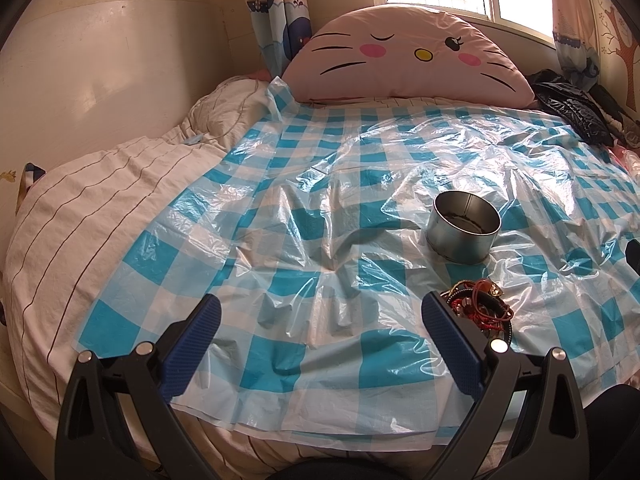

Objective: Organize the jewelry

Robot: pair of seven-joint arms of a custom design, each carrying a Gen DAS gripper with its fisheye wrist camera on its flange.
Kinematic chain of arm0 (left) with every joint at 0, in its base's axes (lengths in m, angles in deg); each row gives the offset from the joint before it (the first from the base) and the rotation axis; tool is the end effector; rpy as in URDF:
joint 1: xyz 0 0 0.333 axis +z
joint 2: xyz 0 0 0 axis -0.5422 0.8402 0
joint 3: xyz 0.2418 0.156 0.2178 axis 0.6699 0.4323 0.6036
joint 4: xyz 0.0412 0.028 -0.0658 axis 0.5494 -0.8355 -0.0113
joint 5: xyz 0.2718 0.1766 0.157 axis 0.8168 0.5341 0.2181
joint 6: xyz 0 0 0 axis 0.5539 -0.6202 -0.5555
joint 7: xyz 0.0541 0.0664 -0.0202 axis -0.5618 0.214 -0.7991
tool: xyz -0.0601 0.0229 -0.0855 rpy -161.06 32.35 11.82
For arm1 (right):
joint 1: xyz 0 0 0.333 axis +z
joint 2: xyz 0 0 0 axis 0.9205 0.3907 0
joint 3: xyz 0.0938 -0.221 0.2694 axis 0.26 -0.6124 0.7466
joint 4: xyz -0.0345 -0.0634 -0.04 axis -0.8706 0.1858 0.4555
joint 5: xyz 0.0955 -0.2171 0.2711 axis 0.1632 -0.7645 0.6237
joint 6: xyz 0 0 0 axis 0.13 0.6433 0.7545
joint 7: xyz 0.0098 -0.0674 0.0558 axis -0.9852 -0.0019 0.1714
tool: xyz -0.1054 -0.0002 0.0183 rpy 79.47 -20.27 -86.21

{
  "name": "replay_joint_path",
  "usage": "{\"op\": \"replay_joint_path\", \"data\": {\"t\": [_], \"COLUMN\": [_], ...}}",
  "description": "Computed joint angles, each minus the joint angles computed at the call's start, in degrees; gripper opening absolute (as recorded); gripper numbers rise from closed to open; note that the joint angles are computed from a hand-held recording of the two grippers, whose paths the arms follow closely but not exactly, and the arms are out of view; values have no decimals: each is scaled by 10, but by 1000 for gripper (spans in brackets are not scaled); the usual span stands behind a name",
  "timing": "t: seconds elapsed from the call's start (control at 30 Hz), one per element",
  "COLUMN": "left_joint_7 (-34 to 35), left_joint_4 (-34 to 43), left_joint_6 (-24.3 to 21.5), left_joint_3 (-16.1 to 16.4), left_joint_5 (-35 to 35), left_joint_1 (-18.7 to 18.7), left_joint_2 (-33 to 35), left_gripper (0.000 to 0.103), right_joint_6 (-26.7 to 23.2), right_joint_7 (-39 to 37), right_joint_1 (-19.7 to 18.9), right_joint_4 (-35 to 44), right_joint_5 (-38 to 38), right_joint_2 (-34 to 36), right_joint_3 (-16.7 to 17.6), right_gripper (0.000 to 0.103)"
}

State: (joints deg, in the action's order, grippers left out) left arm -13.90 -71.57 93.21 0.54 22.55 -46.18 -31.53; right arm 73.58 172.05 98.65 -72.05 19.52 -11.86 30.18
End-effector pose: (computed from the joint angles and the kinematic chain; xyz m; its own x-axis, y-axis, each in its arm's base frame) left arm 0.6645 -0.1672 0.5014 0.2044 -0.9680 -0.1459 -0.6493 -0.0225 -0.7602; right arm 0.6685 0.3077 0.5121 0.0012 -0.9985 0.0542 -0.5445 -0.0461 -0.8375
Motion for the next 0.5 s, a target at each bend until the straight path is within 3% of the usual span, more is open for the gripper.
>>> {"op": "replay_joint_path", "data": {"t": [0.5], "left_joint_7": [31], "left_joint_4": [-5], "left_joint_6": [17], "left_joint_3": [-3], "left_joint_5": [-15], "left_joint_1": [6], "left_joint_2": [0], "left_gripper": [96], "right_joint_6": [-6], "right_joint_7": [-18], "right_joint_1": [-2], "right_joint_4": [17], "right_joint_5": [19], "right_joint_2": [12], "right_joint_3": [6], "right_gripper": [96]}}
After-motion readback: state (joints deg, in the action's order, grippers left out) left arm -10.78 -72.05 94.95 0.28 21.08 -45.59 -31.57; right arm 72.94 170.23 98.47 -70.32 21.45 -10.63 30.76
